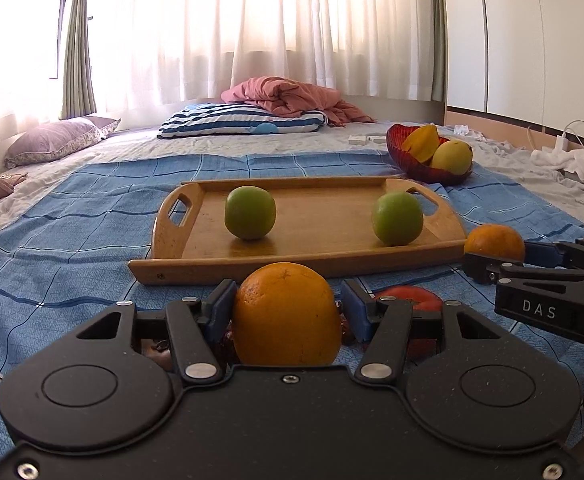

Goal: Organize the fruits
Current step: 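Carry both oranges up and over onto the wooden tray with both tools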

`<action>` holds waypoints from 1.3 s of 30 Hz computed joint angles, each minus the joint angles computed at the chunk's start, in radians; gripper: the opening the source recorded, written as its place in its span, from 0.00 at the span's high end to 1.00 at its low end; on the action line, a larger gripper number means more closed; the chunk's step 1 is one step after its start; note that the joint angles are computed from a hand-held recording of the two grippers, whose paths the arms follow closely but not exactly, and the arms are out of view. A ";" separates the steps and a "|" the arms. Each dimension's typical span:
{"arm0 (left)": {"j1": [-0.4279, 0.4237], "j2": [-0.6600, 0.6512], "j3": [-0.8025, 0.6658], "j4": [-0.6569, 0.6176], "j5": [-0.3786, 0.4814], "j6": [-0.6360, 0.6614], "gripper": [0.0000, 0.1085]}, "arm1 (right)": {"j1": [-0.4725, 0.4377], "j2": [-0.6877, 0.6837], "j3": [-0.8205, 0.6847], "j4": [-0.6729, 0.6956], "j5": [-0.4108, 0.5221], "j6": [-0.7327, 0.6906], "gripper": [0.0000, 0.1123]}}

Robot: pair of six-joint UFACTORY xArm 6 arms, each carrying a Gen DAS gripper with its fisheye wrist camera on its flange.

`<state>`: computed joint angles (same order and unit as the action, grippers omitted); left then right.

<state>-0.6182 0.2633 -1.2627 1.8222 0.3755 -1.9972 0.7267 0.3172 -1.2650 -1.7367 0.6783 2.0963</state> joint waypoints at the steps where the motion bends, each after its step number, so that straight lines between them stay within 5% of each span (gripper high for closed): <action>1: 0.001 -0.001 0.001 -0.002 -0.002 0.002 0.49 | -0.002 -0.001 -0.002 -0.003 -0.002 0.005 0.50; 13: 0.053 -0.009 -0.069 -0.003 -0.008 0.001 0.50 | -0.041 0.001 -0.049 0.011 -0.062 0.013 0.51; 24: 0.146 0.119 -0.325 -0.205 -0.096 0.203 0.50 | -0.150 0.069 -0.237 0.130 -0.196 -0.109 0.51; 30: 0.180 0.276 -0.525 -0.606 -0.136 0.557 0.50 | -0.219 0.169 -0.387 0.350 -0.287 -0.317 0.51; 39: 0.184 0.612 -0.966 -1.280 -0.024 1.170 0.50 | -0.271 0.369 -0.628 0.836 -0.305 -0.740 0.51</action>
